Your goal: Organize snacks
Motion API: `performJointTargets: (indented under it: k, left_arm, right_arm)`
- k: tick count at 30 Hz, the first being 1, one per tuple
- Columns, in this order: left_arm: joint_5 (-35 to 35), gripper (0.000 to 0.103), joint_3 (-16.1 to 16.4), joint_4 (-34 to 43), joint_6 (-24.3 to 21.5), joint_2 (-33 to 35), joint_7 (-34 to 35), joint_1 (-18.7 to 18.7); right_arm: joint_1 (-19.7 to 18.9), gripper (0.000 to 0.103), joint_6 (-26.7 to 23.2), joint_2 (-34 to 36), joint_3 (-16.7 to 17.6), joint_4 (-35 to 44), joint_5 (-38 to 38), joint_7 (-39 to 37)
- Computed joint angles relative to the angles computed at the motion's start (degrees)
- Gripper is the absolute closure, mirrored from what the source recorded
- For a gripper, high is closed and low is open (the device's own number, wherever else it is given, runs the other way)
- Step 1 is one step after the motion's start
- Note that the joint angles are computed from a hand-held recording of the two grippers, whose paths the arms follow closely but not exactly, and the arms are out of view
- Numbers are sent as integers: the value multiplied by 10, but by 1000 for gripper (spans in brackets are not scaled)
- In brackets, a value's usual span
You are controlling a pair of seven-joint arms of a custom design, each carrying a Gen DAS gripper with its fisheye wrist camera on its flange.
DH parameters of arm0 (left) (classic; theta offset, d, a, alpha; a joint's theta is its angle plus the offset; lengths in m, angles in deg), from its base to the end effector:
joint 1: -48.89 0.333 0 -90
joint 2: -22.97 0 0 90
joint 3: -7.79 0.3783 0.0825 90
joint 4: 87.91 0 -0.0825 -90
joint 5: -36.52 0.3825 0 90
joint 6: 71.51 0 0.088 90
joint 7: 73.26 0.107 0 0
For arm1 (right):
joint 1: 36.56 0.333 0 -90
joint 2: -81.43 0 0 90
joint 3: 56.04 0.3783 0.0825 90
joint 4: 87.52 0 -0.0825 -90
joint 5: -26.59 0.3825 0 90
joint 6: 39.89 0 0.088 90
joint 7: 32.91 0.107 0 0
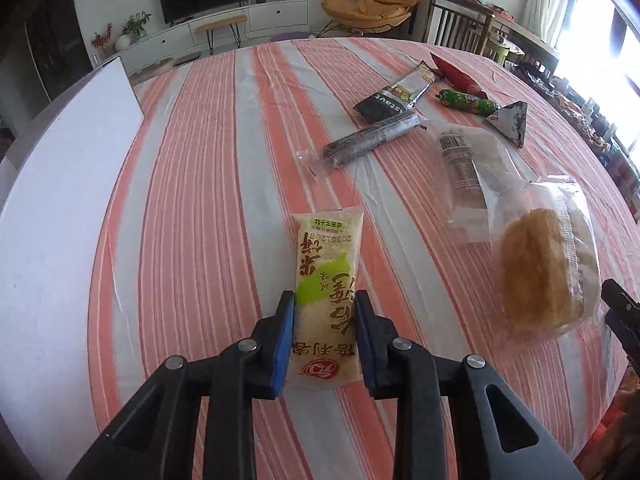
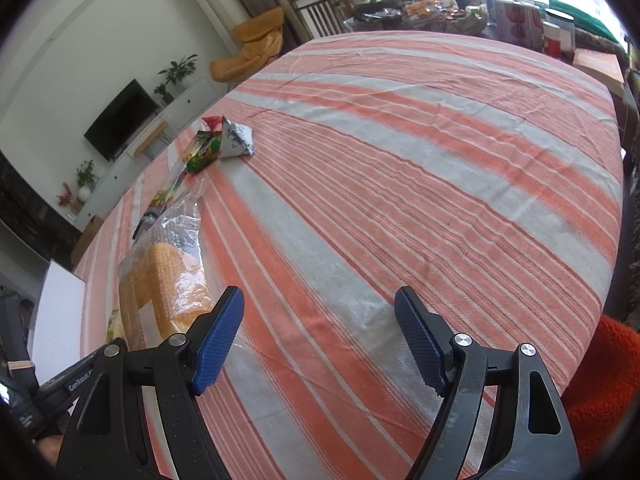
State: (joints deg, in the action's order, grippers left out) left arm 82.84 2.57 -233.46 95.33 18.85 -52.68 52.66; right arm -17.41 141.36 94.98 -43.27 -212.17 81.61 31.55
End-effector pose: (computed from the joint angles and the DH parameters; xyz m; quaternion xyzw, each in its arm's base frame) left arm 0.4674 -0.0565 0.3975 -0.8122 0.5192 -0.1691 0.2054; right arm 0.5464 0.2444 0.4069 -0.6613 0.6551 -0.0759 0.3573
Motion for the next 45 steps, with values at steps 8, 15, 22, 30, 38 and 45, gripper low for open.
performJointTargets:
  k: [8, 15, 22, 30, 38, 45]
  left_arm:
    - [227, 19, -20, -53, 35, -44, -216, 47]
    - [267, 1, -10, -29, -5, -20, -246, 23]
    - [271, 0, -4, -26, -10, -16, -254, 14]
    - [271, 0, -2, -26, -10, -16, -255, 11]
    - [270, 0, -1, -26, -10, -16, -255, 11]
    - [270, 0, -1, -26, -10, -16, -254, 11]
  right_arm:
    - [10, 23, 2, -2, -11, -5, -26, 25]
    - [-33, 23, -8, -3, 33, 5, 58, -51]
    - [7, 23, -10, -4, -11, 1, 27, -24]
    - [21, 22, -8, -5, -27, -4, -14, 12]
    - [39, 21, -4, -4, -48, -12, -85, 72]
    - [50, 21, -2, -4, -62, -18, -129, 109]
